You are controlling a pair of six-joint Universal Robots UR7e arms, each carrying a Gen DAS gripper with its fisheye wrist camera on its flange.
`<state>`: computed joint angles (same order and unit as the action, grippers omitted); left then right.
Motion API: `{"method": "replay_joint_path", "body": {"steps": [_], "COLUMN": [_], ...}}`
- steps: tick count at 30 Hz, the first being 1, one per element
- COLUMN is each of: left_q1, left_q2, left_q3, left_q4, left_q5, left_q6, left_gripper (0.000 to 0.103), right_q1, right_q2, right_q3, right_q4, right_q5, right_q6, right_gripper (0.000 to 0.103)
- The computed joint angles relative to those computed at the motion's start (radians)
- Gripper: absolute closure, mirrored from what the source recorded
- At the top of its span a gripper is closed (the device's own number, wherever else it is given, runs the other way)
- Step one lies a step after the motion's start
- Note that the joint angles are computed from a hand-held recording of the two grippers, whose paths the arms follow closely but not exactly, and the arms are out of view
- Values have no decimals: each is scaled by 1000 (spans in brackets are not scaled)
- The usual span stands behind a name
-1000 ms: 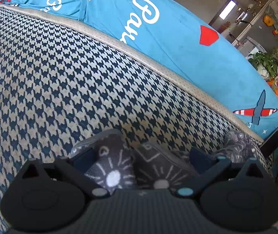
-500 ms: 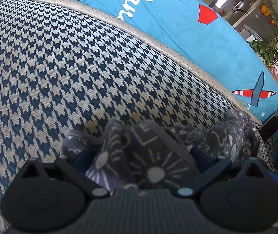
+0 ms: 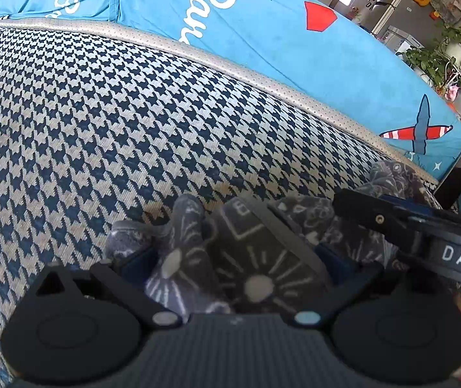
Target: Fold clothes
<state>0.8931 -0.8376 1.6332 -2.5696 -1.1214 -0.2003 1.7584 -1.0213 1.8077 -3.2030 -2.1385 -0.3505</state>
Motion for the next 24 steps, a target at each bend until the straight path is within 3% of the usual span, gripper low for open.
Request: {"method": "replay_joint_path", "body": {"steps": [3,4,7,11,15,22,24], "left_q1": [-12,-15,-16,-27,-46,-69,-66], "left_q2": [-2,-4,-7,1,7,18,25], "left_q3": [5,6,-5,-18,-13,-8,-12], "left_q4": [-5,-9,-1,-4,-45,-65,-45], "left_q5": [13,14,-7,-4,-13,-7,0], "left_q6": [42,57,83,125,182,233,220], "left_gripper": [0,0,0,0,0,0,0], "right_q1": [-8,-10,-17,-17,-32,-29,-27], "right_q2": [1,-2,-23,-43,-79,-107,-106], "right_q3": [6,10,42,86,114,140,139], "right_q4": [13,19,20,-43,-99,-197,-196], "right_q5": [-26,-39,-35,-11,21,-92,-180], "right_q6": [20,24,0,-41,15,36,32], "right_gripper": [38,53,79,93,100,102,103]}}
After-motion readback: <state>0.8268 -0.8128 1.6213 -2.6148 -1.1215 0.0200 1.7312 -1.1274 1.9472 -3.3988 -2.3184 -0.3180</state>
